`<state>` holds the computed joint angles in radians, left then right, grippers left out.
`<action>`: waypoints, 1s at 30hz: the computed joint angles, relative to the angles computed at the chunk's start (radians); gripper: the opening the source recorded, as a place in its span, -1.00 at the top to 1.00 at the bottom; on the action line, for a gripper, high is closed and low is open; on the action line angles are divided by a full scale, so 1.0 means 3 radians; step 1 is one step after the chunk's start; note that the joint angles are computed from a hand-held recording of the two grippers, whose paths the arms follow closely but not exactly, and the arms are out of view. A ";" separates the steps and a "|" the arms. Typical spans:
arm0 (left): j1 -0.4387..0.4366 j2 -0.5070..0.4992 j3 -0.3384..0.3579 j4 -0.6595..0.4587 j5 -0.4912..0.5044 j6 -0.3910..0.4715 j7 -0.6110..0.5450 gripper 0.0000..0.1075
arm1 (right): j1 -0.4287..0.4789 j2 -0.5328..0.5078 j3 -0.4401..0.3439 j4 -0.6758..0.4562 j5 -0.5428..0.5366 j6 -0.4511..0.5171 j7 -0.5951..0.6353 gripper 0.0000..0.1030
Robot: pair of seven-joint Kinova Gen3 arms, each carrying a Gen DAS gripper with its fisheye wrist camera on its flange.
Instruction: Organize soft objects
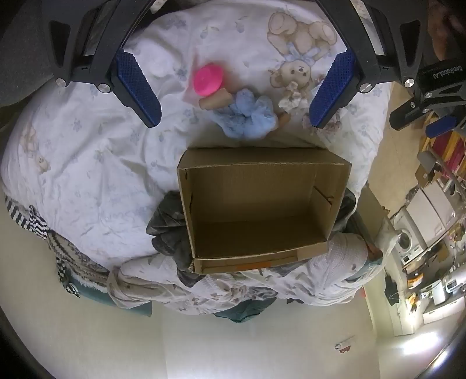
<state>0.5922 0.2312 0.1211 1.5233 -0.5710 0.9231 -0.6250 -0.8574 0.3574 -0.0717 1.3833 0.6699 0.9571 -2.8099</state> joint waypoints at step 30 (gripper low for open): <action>0.0012 0.0005 -0.0001 -0.0003 -0.0029 -0.0014 0.0011 -0.92 | 0.0001 0.0017 0.0003 -0.0027 -0.0031 0.0016 0.0040 -1.00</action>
<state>0.5958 0.2326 0.1207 1.5223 -0.5798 0.9188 -0.6216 -0.8572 0.3626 -0.0707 1.3753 0.6606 0.9620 -2.7978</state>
